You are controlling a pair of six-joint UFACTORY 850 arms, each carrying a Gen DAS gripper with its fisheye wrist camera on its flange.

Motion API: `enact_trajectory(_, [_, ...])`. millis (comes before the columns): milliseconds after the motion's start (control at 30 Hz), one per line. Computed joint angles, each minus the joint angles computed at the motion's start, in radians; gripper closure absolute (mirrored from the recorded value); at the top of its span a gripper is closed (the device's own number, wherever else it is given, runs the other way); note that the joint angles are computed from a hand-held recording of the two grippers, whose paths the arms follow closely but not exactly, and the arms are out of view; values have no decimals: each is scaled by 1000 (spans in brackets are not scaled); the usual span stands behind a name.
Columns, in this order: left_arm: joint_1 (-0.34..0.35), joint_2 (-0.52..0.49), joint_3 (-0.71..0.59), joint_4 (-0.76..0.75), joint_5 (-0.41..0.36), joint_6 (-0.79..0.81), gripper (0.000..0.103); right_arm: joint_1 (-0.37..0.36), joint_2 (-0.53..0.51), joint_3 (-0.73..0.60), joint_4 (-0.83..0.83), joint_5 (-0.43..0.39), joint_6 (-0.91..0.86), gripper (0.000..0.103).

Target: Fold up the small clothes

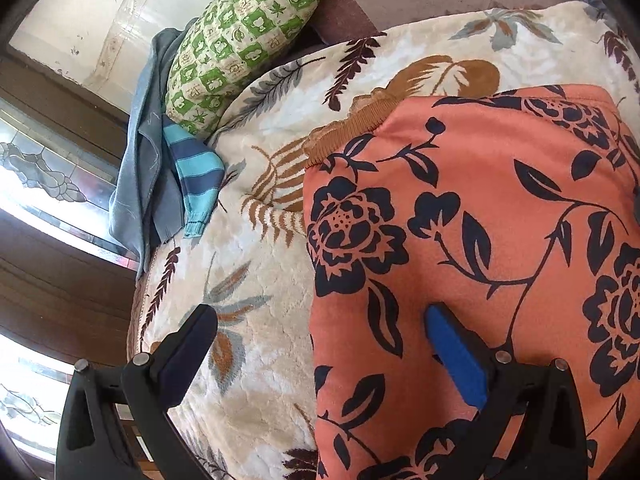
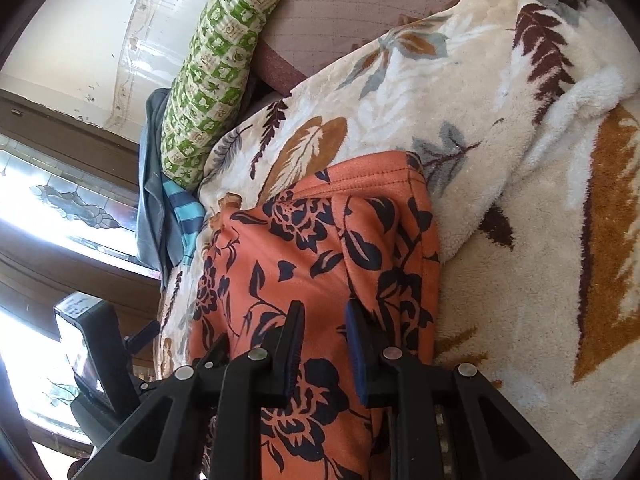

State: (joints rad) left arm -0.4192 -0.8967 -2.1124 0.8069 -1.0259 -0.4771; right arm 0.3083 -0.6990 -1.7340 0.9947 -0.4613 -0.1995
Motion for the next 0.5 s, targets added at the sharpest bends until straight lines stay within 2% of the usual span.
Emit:
enact_trajectory(167, [-8,22,7,13,-38,-31,0,7,79,78,123,48,-230,76])
enact_trajectory(333, [4,150,162,-24,11,-133,0,-2,128,144,393,-33,-524,76])
enact_trajectory(400, [3,194,228,-17,28,-161,0,3,133,151,402,-62,-558,76])
enact_trajectory(500, [-3,232,300,-21,35,-158,0,20,125,147,295,-71,-500,76])
